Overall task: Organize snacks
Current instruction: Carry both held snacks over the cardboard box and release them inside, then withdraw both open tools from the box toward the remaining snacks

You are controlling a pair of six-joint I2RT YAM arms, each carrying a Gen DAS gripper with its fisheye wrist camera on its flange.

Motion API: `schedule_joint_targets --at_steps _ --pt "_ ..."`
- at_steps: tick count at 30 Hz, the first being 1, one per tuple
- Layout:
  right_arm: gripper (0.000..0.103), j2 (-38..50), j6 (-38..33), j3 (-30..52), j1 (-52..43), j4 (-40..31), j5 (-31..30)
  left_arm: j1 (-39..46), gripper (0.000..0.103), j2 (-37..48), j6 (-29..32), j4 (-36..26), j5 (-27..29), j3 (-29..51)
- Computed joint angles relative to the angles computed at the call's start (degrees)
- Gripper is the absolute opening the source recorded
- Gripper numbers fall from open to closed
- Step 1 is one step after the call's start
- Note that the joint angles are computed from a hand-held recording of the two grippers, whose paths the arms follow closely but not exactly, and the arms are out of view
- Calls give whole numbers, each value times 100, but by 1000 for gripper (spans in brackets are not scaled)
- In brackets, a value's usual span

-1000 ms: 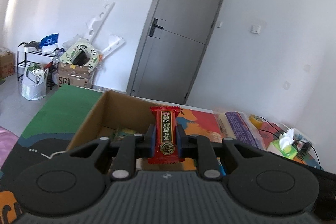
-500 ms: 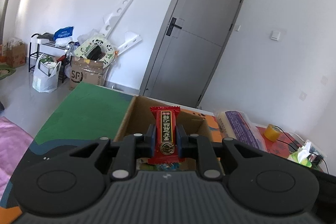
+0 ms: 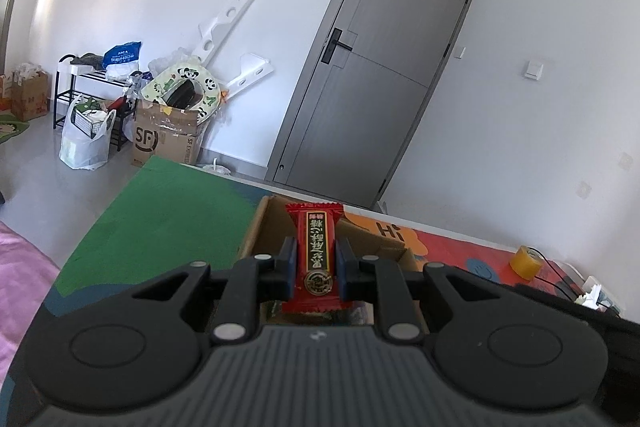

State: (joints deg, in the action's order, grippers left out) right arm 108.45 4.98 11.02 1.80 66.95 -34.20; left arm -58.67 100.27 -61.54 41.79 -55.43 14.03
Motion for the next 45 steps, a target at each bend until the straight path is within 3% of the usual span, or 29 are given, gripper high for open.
schedule_joint_targets --at_steps 4,7,11,17,24,33,38,45 --pt "57 -73 -115 -33 -186 -154 -50 171 19 66 120 154 185 1" --pt "64 19 -228 -104 -336 -62 -31 280 20 133 129 110 345 78" --pt "65 -24 -366 -107 -629 -282 -124 356 31 -2 -60 -285 510 150" --pt "78 -168 -676 -239 -1227 -462 -544 -20 50 -48 -584 -1176 193 399" --pt "81 -192 -1091 -128 -1827 -1002 -882 -438 68 134 -936 -1702 53 754" --pt "88 -173 -1686 -99 -2700 -1448 -1361 -890 80 331 -1316 -2277 -132 1176" --pt "101 18 -1883 -38 -3216 -1426 -1607 -1052 83 594 -1330 -2369 -169 1487" --pt "102 181 -2269 388 -3839 -2096 -1834 -1124 88 842 -1442 -2619 -106 1886"
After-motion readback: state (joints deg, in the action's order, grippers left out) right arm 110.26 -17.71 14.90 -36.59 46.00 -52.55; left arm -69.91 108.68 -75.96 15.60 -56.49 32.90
